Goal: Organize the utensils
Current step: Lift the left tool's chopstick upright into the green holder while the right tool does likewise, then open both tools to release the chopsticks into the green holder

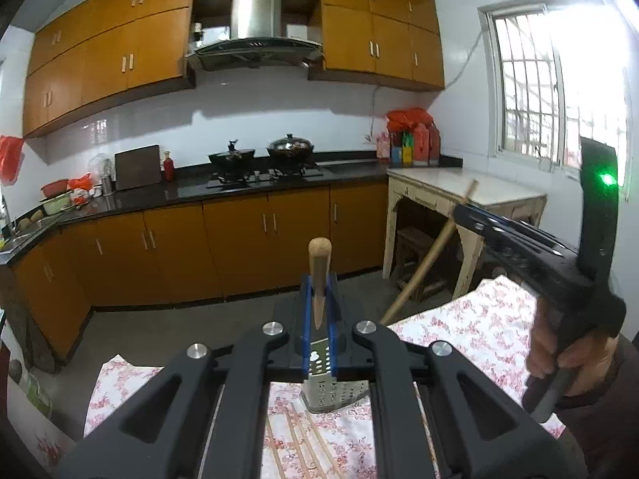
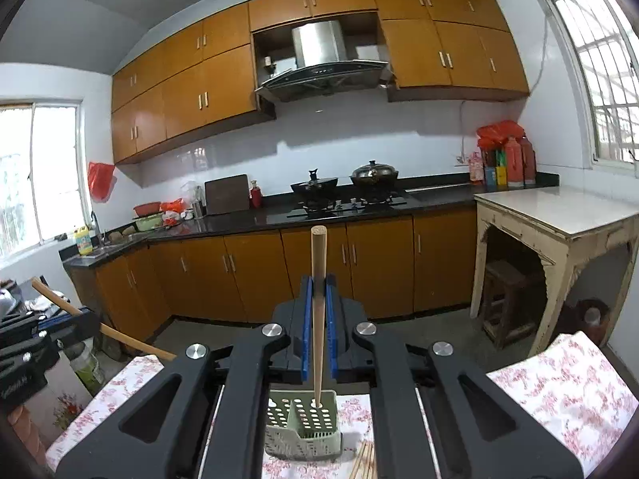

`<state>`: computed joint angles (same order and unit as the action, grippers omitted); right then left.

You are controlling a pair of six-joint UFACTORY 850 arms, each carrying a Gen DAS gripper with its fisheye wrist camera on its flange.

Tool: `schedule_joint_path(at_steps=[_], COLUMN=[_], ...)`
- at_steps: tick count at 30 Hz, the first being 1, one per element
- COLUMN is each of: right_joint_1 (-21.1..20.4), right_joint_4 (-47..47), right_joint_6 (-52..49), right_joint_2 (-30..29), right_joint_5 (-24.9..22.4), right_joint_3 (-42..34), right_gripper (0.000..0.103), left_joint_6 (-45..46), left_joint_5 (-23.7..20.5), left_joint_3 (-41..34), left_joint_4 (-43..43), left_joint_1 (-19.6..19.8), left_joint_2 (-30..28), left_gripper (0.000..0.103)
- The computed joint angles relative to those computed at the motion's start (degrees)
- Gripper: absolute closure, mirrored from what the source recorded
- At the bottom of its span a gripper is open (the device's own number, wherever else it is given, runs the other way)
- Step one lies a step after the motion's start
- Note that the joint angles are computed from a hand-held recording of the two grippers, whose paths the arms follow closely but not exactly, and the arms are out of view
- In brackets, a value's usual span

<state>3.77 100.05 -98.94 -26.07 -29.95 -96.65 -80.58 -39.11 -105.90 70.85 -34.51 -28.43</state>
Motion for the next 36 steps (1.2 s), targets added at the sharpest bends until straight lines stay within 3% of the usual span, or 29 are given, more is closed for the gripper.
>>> schedule_joint_path(at_steps=[11, 23, 25, 27, 36], right_joint_1=[1.81, 2.35, 2.28, 1.97, -0.21], right_joint_4=[-13.98, -26.77, -26.54, -23.49, -12.93], right_joint_6=[13.9, 26.46, 26.15, 23.63, 12.5], right_joint_2=[-5.36, -8.09, -7.53, -6.26, 0.1], right_joint_5=[1.16, 1.03, 1.61, 2.52, 2.53], right_joint_3=[-5.1, -8.38, -7.53, -5.76, 1.91], right_gripper=[0.096, 0.094, 0.084, 0.06, 0.059], left_joint_6=[9.06, 8.11, 6.23, 3.72, -10.63], left_joint_5=[2.4, 1.18, 0.44, -0.26, -2.6], left_joint_3=[-3.24, -3.52, -2.79, -1.27, 9.4], left_joint_4=[-11.94, -13.13, -11.71, -9.7, -0.41], left_joint_1=[2.95, 4.95, 4.71, 4.58, 2.57], left_joint_2=[-4.55, -6.73, -6.11, -4.94, 3.2], left_gripper=[0.095, 0.093, 0.085, 0.073, 0.061])
